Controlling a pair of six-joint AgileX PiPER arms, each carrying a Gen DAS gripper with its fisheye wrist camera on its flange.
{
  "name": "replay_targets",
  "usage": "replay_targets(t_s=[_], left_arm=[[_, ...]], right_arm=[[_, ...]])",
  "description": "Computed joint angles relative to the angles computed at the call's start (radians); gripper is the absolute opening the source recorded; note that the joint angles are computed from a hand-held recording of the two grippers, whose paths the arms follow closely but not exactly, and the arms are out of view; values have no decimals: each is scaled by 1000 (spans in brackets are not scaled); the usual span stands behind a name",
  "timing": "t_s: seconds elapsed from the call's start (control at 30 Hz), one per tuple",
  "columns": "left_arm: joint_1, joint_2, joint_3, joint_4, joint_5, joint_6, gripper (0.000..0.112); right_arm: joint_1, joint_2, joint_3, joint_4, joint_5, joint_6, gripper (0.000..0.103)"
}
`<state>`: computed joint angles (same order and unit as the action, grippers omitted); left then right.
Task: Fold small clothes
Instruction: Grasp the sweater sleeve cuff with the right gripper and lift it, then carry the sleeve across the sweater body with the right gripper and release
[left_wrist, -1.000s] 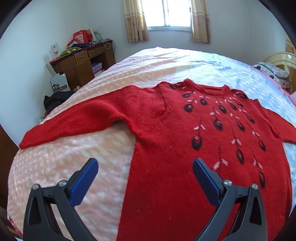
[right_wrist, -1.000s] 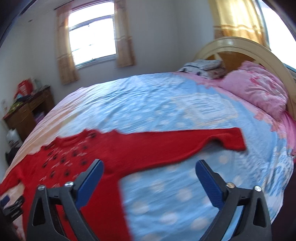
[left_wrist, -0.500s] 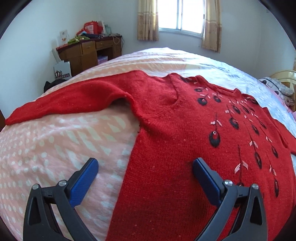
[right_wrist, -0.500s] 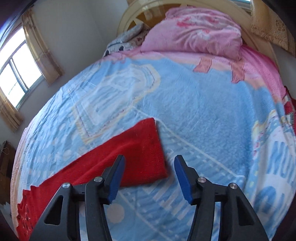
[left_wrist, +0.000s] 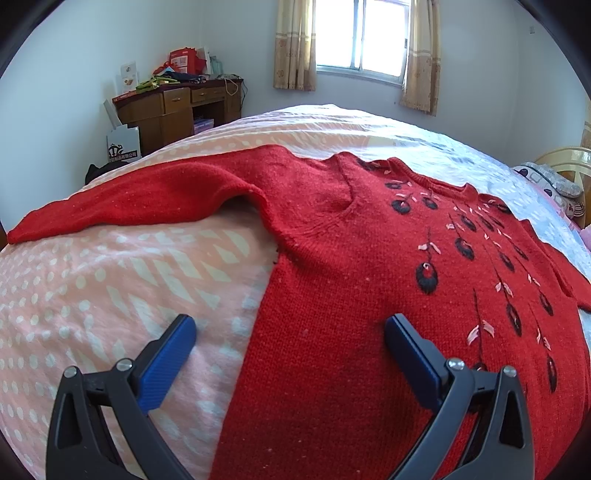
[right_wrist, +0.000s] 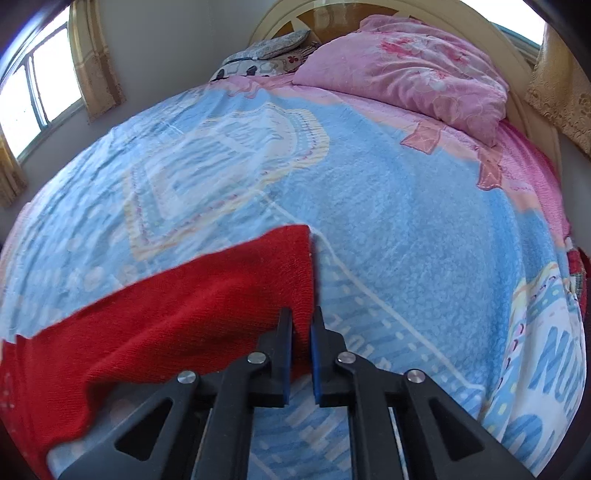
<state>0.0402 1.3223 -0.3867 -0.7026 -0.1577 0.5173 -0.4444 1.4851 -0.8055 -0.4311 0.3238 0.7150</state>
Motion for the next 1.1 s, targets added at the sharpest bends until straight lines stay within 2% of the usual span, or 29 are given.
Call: replay_targets(t_s=[0.03, 0.13, 0.27, 0.47, 0.57, 0.7, 0.97, 1.1], left_arm=[[-2, 1, 0, 0, -2, -1, 103], [1, -3, 8, 49, -7, -48, 103], [7, -5, 13, 114, -10, -111, 103], [14, -8, 25, 230, -20, -223, 103], [26, -14, 33, 320, -23, -307, 103], [33, -13, 33, 375, -24, -357, 103], [38, -12, 38, 439, -31, -419, 103], [43, -18, 45, 484, -36, -462, 103]], right_arm=[[5, -37, -11, 18, 22, -30, 7], [69, -120, -44, -51, 77, 19, 7], [189, -188, -120, 11, 176, -35, 7], [550, -192, -238, -71, 290, 140, 7], [715, -132, -299, -104, 304, 230, 7], [917, 29, -420, -99, 294, 278, 7], [1096, 395, -716, 98, 194, 198, 7], [1150, 591, -904, 229, 187, 108, 7]])
